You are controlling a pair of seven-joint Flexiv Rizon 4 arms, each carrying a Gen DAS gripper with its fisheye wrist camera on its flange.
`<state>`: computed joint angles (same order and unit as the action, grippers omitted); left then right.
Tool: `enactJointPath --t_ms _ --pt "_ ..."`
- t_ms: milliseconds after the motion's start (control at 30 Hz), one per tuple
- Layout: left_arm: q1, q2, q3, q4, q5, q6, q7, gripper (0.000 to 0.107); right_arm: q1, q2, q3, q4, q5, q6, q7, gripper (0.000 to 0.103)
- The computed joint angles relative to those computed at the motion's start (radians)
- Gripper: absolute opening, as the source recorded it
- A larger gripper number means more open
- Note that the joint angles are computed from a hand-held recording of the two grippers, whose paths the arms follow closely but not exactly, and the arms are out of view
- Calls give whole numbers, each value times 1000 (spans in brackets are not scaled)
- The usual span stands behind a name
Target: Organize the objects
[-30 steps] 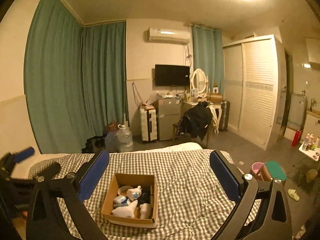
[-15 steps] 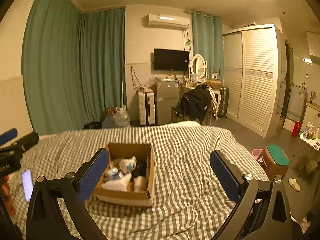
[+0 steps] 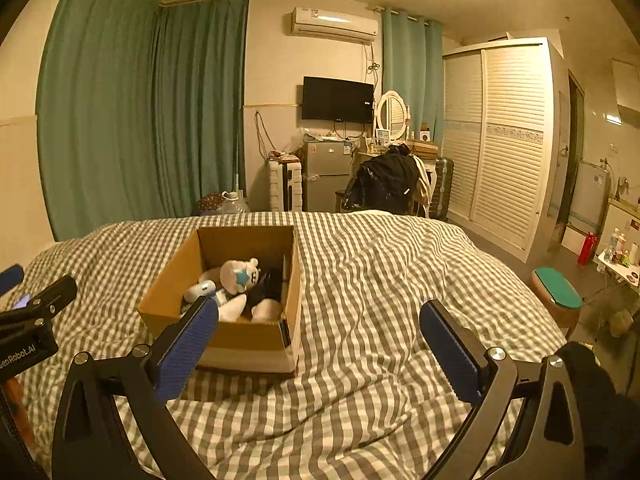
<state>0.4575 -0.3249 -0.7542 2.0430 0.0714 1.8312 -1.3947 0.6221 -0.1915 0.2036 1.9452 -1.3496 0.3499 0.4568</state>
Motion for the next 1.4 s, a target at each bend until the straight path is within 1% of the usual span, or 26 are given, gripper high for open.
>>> enactJointPath --t_ms 33,67,133,233,333,400,500,800,1100,1167,1233,1400 --pt "10 -5 -11 6 3 3 -1 103 1 -3 0 4 0 -1 10 101" --pt "1 -4 1 11 3 8 -4 103 2 -7 1 9 2 -5 26 101" --pt "-43 1 52 14 3 12 -8 103 11 -10 3 13 8 -31 50 101" --pt "-59 2 68 17 12 7 -4 103 20 -11 6 25 12 -53 87 101" --pt "-49 1 55 23 15 11 -2 103 15 -1 10 38 32 -48 116 101" --pt "-30 -2 34 26 19 10 -5 103 17 2 14 40 47 -59 127 101" --pt "-32 -2 37 22 13 1 -6 103 17 6 17 47 50 -60 146 101" --pt "-37 -1 41 26 5 1 -1 103 20 -5 15 35 64 -55 121 101" --pt "-34 -2 38 27 -1 -2 8 103 19 -4 14 37 69 -49 128 101" --pt "-28 -2 32 29 1 -1 8 103 20 -6 13 35 70 -49 126 101" --pt "3 -9 -6 30 9 -1 11 103 20 -6 13 34 72 -49 125 101" --pt "-9 -8 6 29 16 5 13 103 22 -6 13 33 73 -52 124 101"
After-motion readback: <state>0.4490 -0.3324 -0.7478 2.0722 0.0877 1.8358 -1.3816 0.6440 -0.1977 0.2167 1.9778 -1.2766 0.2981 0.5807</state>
